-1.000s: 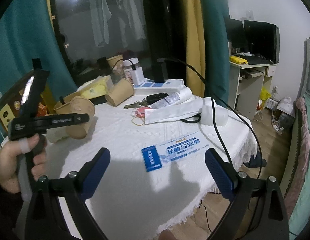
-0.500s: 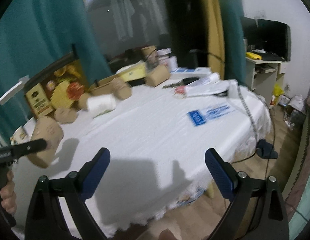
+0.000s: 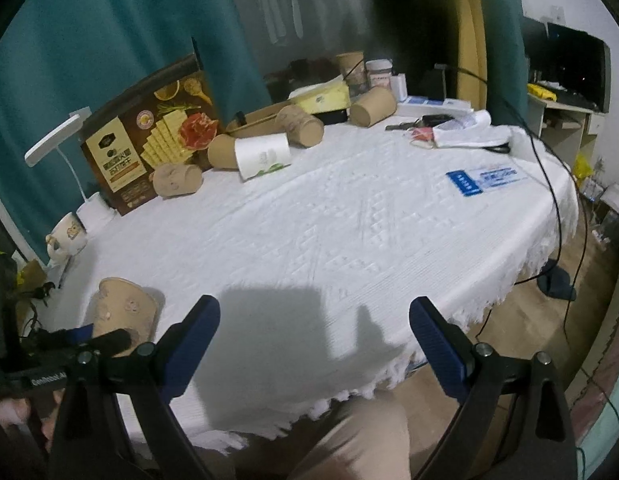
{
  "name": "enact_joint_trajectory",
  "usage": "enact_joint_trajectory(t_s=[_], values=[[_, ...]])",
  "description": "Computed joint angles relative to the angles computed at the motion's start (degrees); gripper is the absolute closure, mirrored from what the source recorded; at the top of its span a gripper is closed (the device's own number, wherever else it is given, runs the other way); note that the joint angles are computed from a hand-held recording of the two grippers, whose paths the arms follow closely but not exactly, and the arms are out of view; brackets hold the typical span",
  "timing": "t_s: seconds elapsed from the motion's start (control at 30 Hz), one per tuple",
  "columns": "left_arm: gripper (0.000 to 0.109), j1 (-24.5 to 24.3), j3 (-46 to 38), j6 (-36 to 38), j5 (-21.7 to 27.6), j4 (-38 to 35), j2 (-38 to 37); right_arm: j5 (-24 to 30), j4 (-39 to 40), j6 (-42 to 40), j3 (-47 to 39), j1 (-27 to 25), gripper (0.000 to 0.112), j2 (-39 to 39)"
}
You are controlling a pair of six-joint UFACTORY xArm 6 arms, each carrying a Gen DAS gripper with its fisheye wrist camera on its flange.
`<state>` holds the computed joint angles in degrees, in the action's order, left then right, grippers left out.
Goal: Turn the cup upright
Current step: 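Lift the brown cup with the left gripper toward the right gripper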
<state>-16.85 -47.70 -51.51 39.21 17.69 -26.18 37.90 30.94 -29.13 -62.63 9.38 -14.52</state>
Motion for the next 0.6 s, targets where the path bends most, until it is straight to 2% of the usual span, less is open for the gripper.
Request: enact_joint_trajectory(t_s=[0.1,0.13,0.17,0.23,0.33,0.43,0.53,0.6], values=[[0.037,0.60,0.77,1.49,-1.46,-2.91,-0.16,0.14,-1.86,1.47,-0.44,0.87,0.018,0.42],[0.031,0.69,1.16,1.24,-1.89,-3.37,-0.42,-0.03,-2.67,2.26,-0.69,1.32,0.018,0.73],[0.026,0.76,1.65,-0.57,-2.15,-2.31,-0.96,0.12,-3.03,2.66,-1.09,1.83,0.018,1.21],[0.022,0.56,1.99,-4.19,-1.72,0.63,-1.96,2.06,-3.60,3.08,-3.23,2.64,0.018,3.02],[0.022,0.80,3.48,-5.15,-3.30,2.49,-4.90,7.66,-2.42,2.29,-8.73,3.68,0.018,6.71],[0.022,1.00,5.53,-6.81,-4.04,7.42,-9.59,15.95,0.61,0.63,-16.38,4.67,0.018,11.15],[0.022,0.84,7.77,-11.87,-0.91,15.66,-15.02,23.88,1.84,0.68,-23.65,6.30,0.018,15.75],[0.022,-1.38,8.52,-17.87,5.97,24.70,-18.31,28.42,1.66,1.34,-27.98,8.01,0.018,18.70]])
